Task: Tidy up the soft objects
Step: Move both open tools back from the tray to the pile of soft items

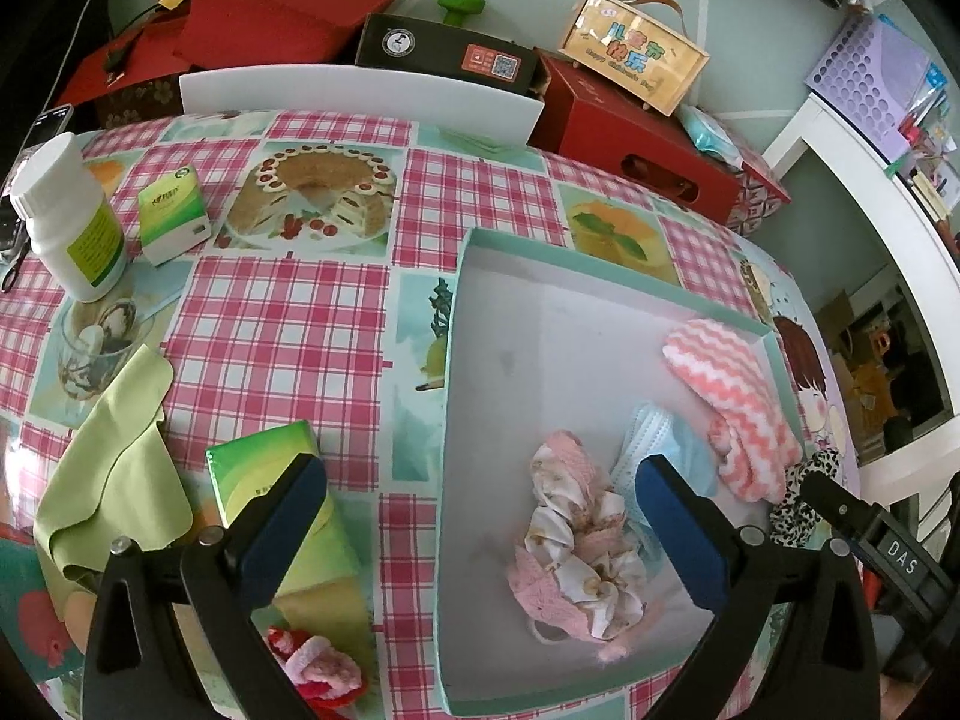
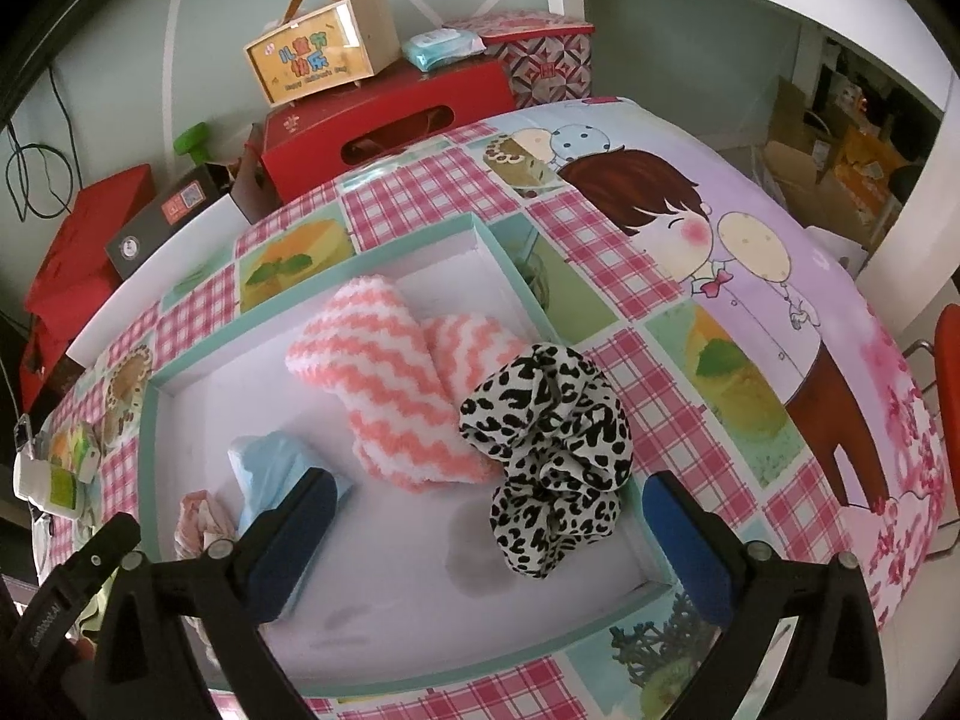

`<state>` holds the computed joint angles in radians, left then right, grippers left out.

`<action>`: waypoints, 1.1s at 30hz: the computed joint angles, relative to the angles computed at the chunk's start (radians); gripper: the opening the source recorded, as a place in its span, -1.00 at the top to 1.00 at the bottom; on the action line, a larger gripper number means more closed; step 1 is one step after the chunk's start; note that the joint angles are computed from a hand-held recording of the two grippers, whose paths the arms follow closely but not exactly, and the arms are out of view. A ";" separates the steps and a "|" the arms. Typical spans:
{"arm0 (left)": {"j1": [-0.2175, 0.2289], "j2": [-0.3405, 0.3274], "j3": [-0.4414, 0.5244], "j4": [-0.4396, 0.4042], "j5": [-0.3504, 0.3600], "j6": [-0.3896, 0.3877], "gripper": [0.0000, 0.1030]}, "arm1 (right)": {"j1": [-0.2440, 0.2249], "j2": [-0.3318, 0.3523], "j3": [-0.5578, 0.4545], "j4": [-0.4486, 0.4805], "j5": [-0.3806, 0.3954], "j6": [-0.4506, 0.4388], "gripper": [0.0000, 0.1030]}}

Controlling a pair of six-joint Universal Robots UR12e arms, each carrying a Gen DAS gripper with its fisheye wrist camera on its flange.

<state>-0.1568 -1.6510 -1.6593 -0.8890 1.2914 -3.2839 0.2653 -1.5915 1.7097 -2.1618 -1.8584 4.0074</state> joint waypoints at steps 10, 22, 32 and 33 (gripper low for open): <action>0.015 0.007 0.017 -0.041 -0.020 0.045 -0.99 | 0.045 0.003 0.001 -0.160 -0.129 -0.098 -1.00; 0.089 0.042 0.019 -0.075 0.044 0.005 -0.99 | 0.081 0.063 -0.042 -0.257 0.031 -0.241 -1.00; 0.161 0.075 0.000 -0.100 0.111 -0.070 -0.99 | 0.125 0.136 -0.105 -0.271 0.175 -0.365 -1.00; 0.168 0.076 -0.001 -0.105 0.109 -0.075 -0.99 | 0.129 0.143 -0.112 -0.270 0.186 -0.375 -1.00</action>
